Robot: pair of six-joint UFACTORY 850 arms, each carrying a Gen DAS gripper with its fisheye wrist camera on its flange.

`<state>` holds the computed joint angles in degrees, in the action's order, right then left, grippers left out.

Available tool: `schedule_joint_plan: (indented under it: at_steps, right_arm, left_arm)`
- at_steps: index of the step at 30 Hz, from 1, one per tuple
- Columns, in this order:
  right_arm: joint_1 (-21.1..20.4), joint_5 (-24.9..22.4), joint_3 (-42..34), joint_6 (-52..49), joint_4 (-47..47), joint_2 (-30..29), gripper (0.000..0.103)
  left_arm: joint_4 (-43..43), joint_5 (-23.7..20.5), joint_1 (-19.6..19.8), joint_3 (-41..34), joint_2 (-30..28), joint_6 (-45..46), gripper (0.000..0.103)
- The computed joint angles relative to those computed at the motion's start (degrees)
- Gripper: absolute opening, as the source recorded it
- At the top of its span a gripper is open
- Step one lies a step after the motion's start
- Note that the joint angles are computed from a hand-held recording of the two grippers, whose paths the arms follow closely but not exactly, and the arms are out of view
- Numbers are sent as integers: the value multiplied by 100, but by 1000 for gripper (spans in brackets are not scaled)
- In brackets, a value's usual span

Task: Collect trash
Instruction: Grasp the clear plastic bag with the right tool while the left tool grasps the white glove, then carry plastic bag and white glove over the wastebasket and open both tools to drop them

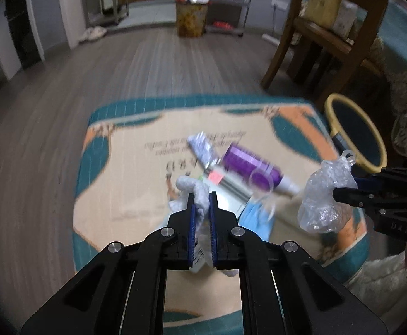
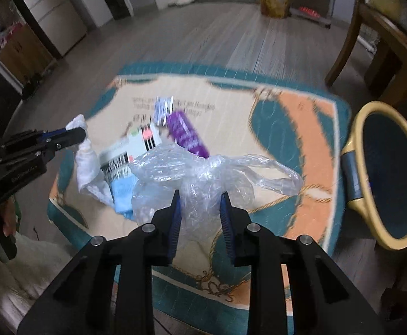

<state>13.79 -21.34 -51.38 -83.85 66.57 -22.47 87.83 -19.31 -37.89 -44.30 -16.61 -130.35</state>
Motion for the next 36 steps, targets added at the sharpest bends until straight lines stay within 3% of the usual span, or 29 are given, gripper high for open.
schedule_joint_plan:
  at_steps: [6,10,15,18,21,25,28,36]
  right_arm:
    - [-351,-278,-29,-143,350,194,26]
    - [-550,-323,-107,-20,355,241,26]
    - [-999,-568,-283,26,564,341,26]
    - [-1347,-647,-466,-72,655,403,26]
    - [-1700,-462,-703,-258,815,371,26]
    - [-2169,-361,-1113,-22,760,1,26]
    - [-2434,-378,-1448,693,295,-456,26]
    - [-2468,-177,-2075,1886,-969,-1202,26]
  left_arm:
    - [572,-359,-128,-116,180,-439,10]
    - [533,-613,-226,-264,193,-211,10]
    - [824,-527,-229,-509,124,-316,10]
    - [704,-610,-287,-957,-54,349,10]
    - [978,-495,-281,-1326,-236,302,10]
    - [1325,-176,-318,-2128,-808,283,10]
    - [1277,229,-347,-2898,-1423,530,10]
    - [-1063,604,-504,-5125,-3094,3683,10]
